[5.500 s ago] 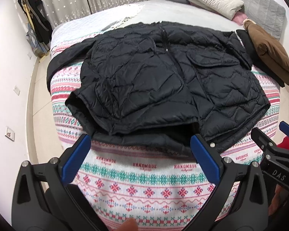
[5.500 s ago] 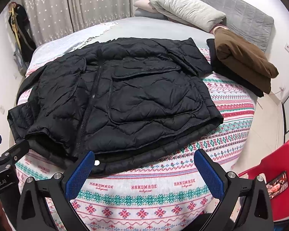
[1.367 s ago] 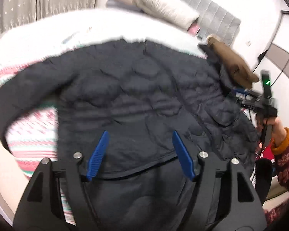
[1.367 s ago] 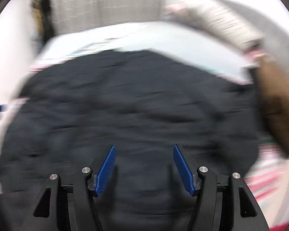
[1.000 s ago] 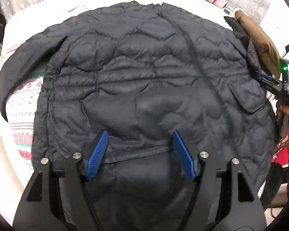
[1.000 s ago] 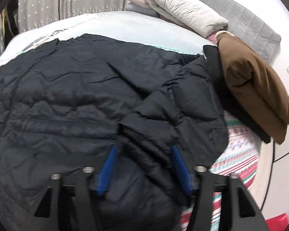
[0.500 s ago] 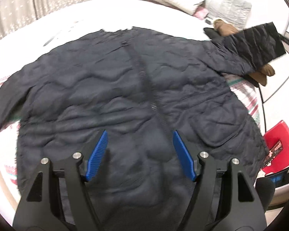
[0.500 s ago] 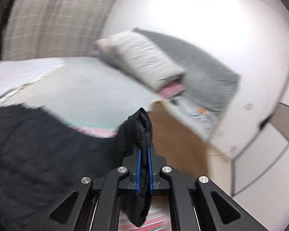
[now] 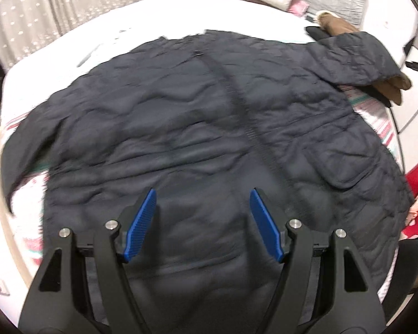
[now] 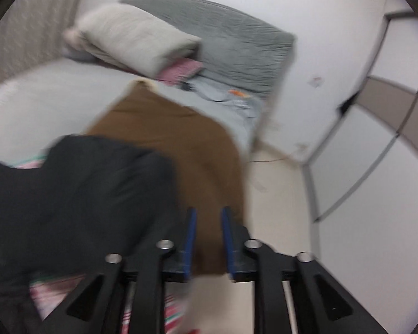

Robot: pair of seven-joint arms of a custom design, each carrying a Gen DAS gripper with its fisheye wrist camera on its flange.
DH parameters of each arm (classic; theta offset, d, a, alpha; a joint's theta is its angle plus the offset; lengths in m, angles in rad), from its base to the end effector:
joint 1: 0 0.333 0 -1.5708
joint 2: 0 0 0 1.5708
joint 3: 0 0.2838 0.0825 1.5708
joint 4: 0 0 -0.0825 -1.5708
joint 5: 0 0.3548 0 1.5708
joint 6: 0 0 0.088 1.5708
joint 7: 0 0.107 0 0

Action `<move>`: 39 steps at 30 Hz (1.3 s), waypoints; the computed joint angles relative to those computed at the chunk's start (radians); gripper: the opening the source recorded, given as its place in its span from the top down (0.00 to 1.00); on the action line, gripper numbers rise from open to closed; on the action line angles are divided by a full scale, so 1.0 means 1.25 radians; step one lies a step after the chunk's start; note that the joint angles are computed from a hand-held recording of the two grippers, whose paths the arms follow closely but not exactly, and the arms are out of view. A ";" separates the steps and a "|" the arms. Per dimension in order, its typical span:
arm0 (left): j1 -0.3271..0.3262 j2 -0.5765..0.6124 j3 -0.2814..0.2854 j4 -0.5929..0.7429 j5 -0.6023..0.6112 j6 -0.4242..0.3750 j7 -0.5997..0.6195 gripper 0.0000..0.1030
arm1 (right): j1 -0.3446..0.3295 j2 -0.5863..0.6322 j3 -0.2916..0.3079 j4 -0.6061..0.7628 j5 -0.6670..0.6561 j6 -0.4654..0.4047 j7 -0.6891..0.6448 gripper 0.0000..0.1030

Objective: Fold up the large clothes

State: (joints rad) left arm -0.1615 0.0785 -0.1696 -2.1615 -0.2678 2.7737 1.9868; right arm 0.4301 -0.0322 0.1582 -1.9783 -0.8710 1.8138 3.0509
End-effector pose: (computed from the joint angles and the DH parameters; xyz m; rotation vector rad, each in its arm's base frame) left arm 0.5367 -0.1709 0.4060 -1.3988 2.4099 -0.6945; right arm 0.4653 0.2352 0.4758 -1.2918 2.4785 -1.2450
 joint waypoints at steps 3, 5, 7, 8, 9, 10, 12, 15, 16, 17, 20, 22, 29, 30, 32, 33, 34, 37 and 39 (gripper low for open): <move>0.022 -0.027 0.024 -0.029 0.030 -0.005 -0.025 0.31 | 0.016 -0.066 0.015 -0.113 -0.012 0.220 0.082 0.37; 0.048 -0.043 0.035 -0.043 0.000 -0.030 -0.008 0.31 | 0.018 -0.071 0.019 -0.151 -0.016 0.340 0.115 0.35; 0.074 -0.055 0.046 -0.053 -0.035 -0.059 0.008 0.31 | 0.022 -0.059 0.019 -0.190 0.001 0.478 0.141 0.34; 0.084 -0.060 0.050 -0.058 -0.046 -0.069 0.013 0.31 | 0.023 -0.049 0.017 -0.208 0.015 0.555 0.148 0.34; 0.099 -0.069 0.058 -0.069 -0.061 -0.083 0.020 0.31 | 0.029 -0.041 0.022 -0.220 0.031 0.603 0.155 0.34; 0.107 -0.076 0.059 -0.080 -0.062 -0.087 0.018 0.31 | 0.033 -0.021 0.020 -0.232 0.059 0.672 0.149 0.34; 0.127 -0.093 0.067 -0.107 -0.072 -0.113 0.038 0.31 | 0.043 0.036 0.024 -0.255 0.107 0.821 0.176 0.34; 0.144 -0.113 0.072 -0.143 -0.104 -0.151 0.090 0.31 | 0.069 0.125 0.046 -0.253 0.214 0.929 0.150 0.34; 0.147 -0.121 0.073 -0.155 -0.121 -0.160 0.110 0.31 | 0.074 0.146 0.053 -0.246 0.247 0.936 0.125 0.34; 0.149 -0.134 0.077 -0.174 -0.157 -0.166 0.143 0.31 | 0.070 0.174 0.071 -0.241 0.296 0.950 0.086 0.36; 0.151 -0.159 0.085 -0.204 -0.247 -0.178 0.221 0.44 | 0.117 0.209 0.047 -0.238 0.309 1.001 0.085 0.68; 0.151 -0.178 0.081 -0.229 -0.265 -0.155 0.253 0.71 | 0.142 0.204 0.022 -0.250 0.285 1.046 0.110 0.86; 0.170 -0.205 0.091 -0.240 -0.260 -0.227 0.303 0.80 | 0.134 0.153 0.062 -0.200 0.349 0.818 0.021 0.90; 0.176 -0.198 0.092 -0.234 -0.248 -0.233 0.299 0.71 | 0.135 0.168 0.067 -0.175 0.366 0.769 -0.005 0.86; 0.189 -0.185 0.089 -0.223 -0.224 -0.229 0.263 0.52 | 0.146 0.205 0.074 -0.103 0.395 0.628 -0.049 0.71; 0.197 -0.181 0.087 -0.220 -0.209 -0.214 0.230 0.37 | 0.156 0.217 0.071 -0.073 0.397 0.572 -0.048 0.60; 0.203 -0.174 0.089 -0.212 -0.205 -0.199 0.210 0.30 | 0.164 0.223 0.067 -0.049 0.394 0.529 -0.041 0.56; 0.211 -0.149 0.108 -0.177 -0.266 -0.184 0.205 0.25 | 0.197 0.255 0.052 0.057 0.353 0.383 -0.009 0.52; 0.219 -0.123 0.112 -0.147 -0.297 -0.169 0.184 0.25 | 0.213 0.265 0.039 0.109 0.304 0.337 0.009 0.49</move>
State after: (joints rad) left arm 0.1120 -0.0755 -0.0301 -2.3456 -0.6388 2.5622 2.2165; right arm 0.6963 0.2986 0.2063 -1.8417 -0.4909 2.2347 3.0617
